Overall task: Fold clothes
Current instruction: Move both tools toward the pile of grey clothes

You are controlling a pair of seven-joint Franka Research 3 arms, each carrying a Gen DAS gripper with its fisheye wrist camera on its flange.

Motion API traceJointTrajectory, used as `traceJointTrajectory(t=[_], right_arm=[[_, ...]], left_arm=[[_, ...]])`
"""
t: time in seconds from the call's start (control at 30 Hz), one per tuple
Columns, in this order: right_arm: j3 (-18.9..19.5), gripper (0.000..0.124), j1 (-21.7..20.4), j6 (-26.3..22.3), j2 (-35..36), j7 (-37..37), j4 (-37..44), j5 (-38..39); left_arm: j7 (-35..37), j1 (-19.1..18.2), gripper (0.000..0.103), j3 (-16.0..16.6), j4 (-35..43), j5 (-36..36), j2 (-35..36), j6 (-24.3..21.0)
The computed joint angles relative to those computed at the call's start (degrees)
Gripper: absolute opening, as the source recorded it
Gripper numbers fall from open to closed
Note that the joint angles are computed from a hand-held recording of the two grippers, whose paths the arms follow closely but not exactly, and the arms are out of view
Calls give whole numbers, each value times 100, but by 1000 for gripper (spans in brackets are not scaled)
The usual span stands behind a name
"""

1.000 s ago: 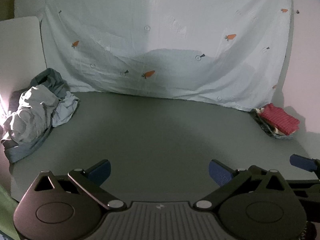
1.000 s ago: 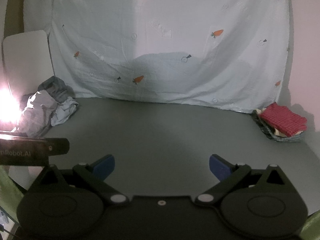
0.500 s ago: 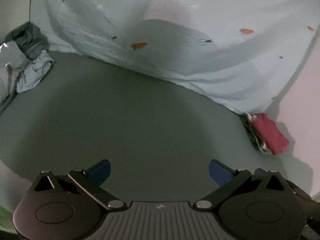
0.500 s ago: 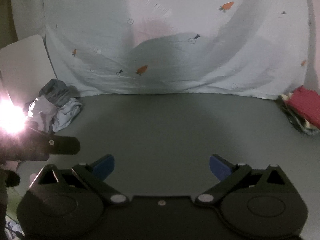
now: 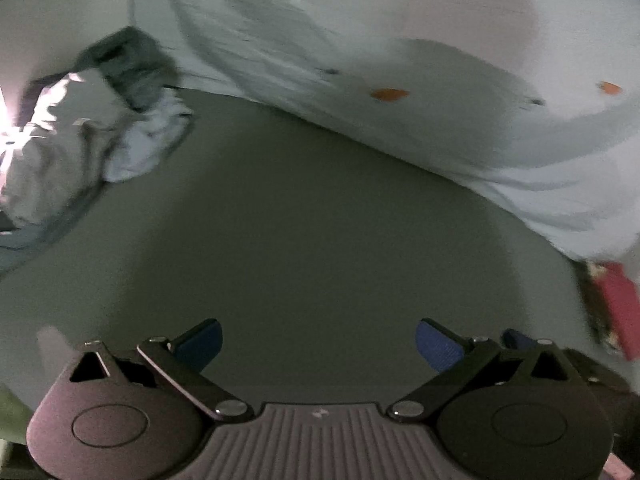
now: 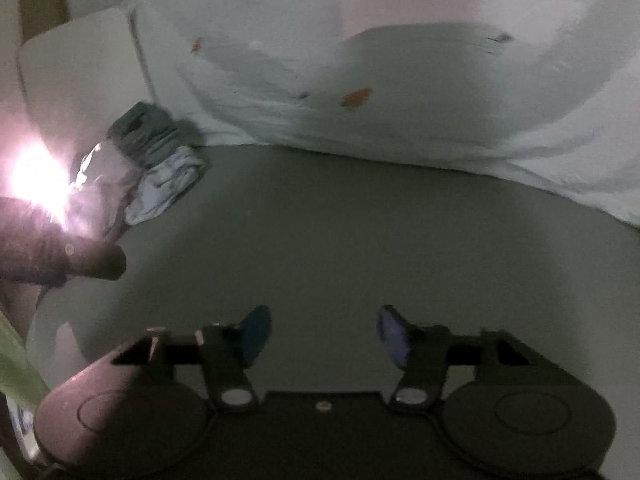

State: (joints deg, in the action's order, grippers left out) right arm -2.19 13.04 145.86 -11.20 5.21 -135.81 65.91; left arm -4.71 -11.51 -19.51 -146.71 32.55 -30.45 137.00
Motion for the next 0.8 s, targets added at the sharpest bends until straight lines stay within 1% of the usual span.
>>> traceJointTrajectory(t=[0.03,0.1,0.17,0.23,0.3,0.37,0.43,0.5,0.6,0.63,0.67,0.7,0.77,0.8], right_arm=[[47,46,60,30,19,-111,16,66],[190,27,220,206,69,-323,57,219],[350,22,403,447,134,-451,120,328],[509,21,575,695,225,-333,223,328],[727,21,782,1078,371,80,380,186],[916,22,984,1310,621,664,622,-162],[1080,22,1171,1489,917,1234,912,-651],[1232,32,1362,1608,1277,1714,1304,-1064],[1416,33,1589,1664,1884,2371,2007,-1676],[1454,33,1677,1698,2084,2645,2239,-1986],[1486,33,1783,1740,2312,2947,2517,-2311],[1513,33,1884,1746,2544,3226,2815,-2614],[1733,34,1896,1567,2974,3375,3434,-2757],[1835,38,1924,1469,3231,3442,3796,-2809]], left_arm=[[91,64,101,85,-62,42,-61,-81],[265,241,102,229,-204,192,-201,-186],[475,483,102,412,-431,414,-411,-185],[756,814,102,708,-676,609,-633,-76],[868,1256,102,917,-965,889,-902,207],[933,1821,102,1149,-1239,1197,-1103,568],[1015,2468,102,1368,-1417,1531,-1102,985],[1064,3085,102,1482,-1522,1877,-974,1409],[1081,3851,102,1646,-1526,2240,-631,2024],[1007,4098,102,1744,-1522,2335,-520,2380],[821,4460,102,1835,-1534,2531,-396,2957],[631,4848,102,1836,-1516,2722,-246,3497],[283,5676,102,1586,-1395,3064,78,4367],[240,5986,102,1434,-1293,3125,245,4554]])
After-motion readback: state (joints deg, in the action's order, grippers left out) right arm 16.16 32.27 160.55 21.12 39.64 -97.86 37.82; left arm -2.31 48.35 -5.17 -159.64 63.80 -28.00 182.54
